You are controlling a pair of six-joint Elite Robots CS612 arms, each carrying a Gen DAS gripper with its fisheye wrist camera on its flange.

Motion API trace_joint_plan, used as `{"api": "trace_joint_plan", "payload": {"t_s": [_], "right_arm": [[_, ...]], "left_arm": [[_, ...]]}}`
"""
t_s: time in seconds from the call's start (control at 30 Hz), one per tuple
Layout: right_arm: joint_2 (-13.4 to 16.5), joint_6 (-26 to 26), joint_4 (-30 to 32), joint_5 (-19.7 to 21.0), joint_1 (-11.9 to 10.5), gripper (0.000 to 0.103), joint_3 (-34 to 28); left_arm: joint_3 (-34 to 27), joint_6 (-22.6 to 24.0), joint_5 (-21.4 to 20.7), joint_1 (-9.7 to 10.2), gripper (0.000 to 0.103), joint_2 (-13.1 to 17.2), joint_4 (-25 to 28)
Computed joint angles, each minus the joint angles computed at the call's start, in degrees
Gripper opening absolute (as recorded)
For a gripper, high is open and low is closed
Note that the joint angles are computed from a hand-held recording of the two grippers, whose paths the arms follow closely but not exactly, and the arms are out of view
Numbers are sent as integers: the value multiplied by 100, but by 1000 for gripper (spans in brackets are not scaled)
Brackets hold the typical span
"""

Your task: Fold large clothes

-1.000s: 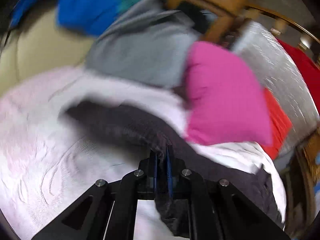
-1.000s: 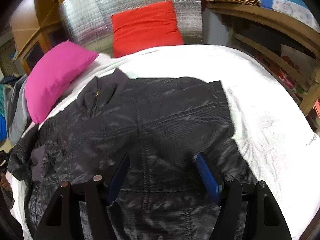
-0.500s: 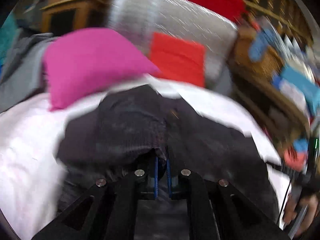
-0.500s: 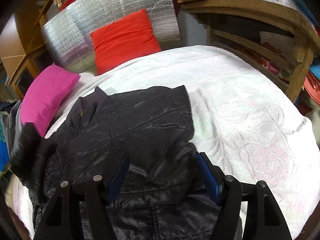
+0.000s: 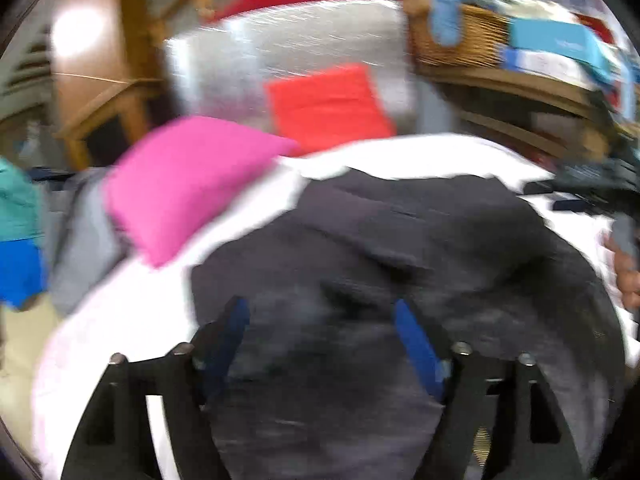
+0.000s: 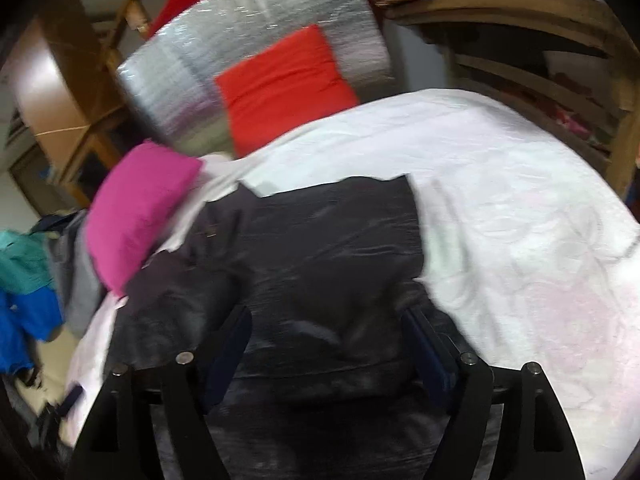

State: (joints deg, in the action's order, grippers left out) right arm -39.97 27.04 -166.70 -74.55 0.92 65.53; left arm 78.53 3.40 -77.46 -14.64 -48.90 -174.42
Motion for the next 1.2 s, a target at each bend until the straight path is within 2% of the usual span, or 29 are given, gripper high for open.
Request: {"api": "trace_joint_plan", "payload": {"t_s": [0.1,0.17,0.23,0.3,0.37,0.5,0.53,0.63,0.73,0.83,0.97,1.0,1.03,1.13,1.2], "right_arm": [[79,-325,-45,361,99,81,-173],[129,-732,29,410,208,82,-328],[199,-1289,227,267,358,83,-563],[320,-1865,364,-39,540,83,-875],[499,-2254,671,-289,688,84,-1257],[933,-2471,1574,-661,845,83,-2040],[1003,-2332,1779,-694,837,81,-2146],[1065,-1582,2121,-405,682,57,-2224],[909,-768,1765,-84,470,48,-1839],[745,-205,1480,218,283,48,-1444],[576,212,1371,577,142,51,-1069],[535,373,1327,660,111,53,-976],[492,589,1235,723,76,61,-873],[461,1201,697,1043,-44,72,-684],[452,1473,428,1032,-76,77,-612]], "left_arm": [[-248,-513,679,154,80,99,620],[-468,-882,953,237,80,205,1155],[-659,-987,1211,267,80,331,1510],[-789,-922,1228,280,80,418,1854],[-918,-917,1027,320,80,509,2063],[-912,-876,866,331,80,517,2115],[-917,-855,854,332,80,522,2089],[-931,-850,862,324,80,542,2026],[-859,-815,999,296,80,506,1938],[-890,-792,1033,281,80,532,1923],[-919,-702,1098,261,80,565,1909],[-919,-698,1099,259,80,564,1908],[-915,-705,1091,258,80,560,1899],[-890,-716,1114,254,80,543,1797],[-839,-668,1176,243,80,523,1620]]}}
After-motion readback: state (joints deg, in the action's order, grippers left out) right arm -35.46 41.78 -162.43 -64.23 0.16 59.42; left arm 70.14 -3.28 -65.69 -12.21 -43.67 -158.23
